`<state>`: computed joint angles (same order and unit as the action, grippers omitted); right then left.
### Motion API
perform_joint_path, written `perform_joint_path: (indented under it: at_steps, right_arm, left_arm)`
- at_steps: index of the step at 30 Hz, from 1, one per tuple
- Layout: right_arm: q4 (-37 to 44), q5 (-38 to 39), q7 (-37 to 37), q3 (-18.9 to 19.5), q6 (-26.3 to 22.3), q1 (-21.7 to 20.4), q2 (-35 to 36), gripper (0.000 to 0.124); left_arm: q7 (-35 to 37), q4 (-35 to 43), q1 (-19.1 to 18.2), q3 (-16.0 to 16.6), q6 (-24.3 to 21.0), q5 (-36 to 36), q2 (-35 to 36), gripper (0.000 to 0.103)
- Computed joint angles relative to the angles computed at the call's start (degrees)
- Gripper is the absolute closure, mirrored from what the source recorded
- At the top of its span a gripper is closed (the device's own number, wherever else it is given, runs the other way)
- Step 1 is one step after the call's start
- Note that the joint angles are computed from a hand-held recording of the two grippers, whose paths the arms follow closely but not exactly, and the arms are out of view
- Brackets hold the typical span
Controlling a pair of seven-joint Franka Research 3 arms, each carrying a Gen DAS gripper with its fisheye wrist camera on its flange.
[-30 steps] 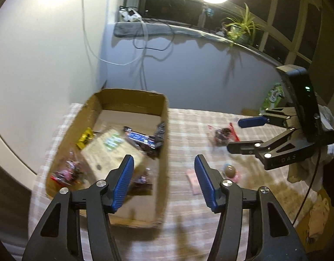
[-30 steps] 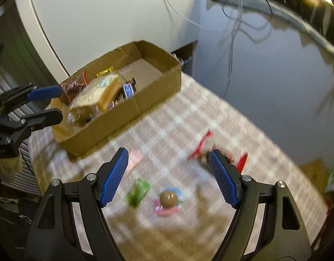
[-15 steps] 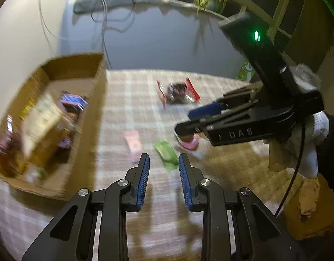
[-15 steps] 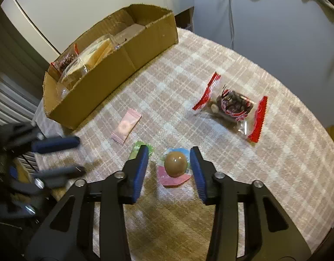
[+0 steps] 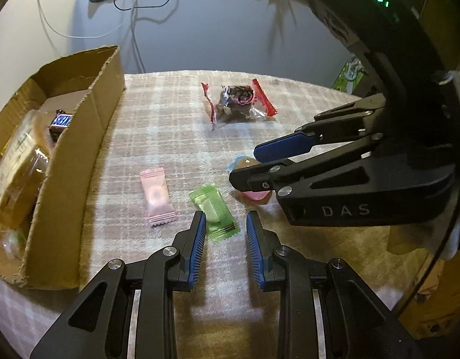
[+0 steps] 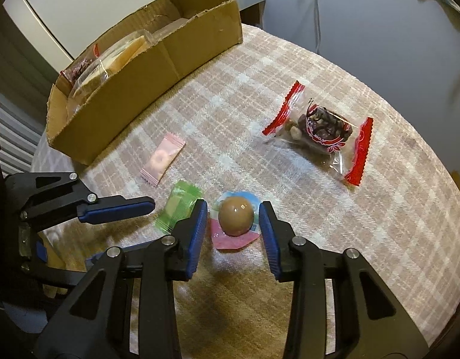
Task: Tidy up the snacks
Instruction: 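Grasp the chocolate egg with the right gripper while the left grasps the green candy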
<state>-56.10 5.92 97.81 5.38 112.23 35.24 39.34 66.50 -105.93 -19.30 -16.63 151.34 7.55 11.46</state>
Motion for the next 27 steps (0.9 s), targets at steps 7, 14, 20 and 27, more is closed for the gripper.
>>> perform_joint_path:
  at_steps: [7, 14, 20, 27]
  right_arm:
    - [1.4, -0.9, -0.7, -0.2, -1.1, 0.3, 1.2, 0.086]
    - [0.7, -1.7, -1.8, -0.5, -1.0, 0.6, 0.8, 0.087]
    - [-0.3, -2.0, -2.0, -0.6, -0.1, 0.6, 0.2, 0.09]
    - [-3.3, -0.8, -2.8, 0.1, 1.6, -0.4, -1.5, 0.091]
  left_arm:
    - [-3.2, 1.8, -1.4, 1.1, -2.3, 4.5, 1.9, 0.077]
    - [-4.8, 2.6, -2.4, 1.6, -3.1, 9.4, 2.3, 0.082]
    - [-4.3, 2.4, -1.7, 1.3, -2.6, 8.8, 2.2, 0.092]
    - [-2.1, 2.8, -0.9, 0.7, -2.1, 6.6, 2.7, 0.094]
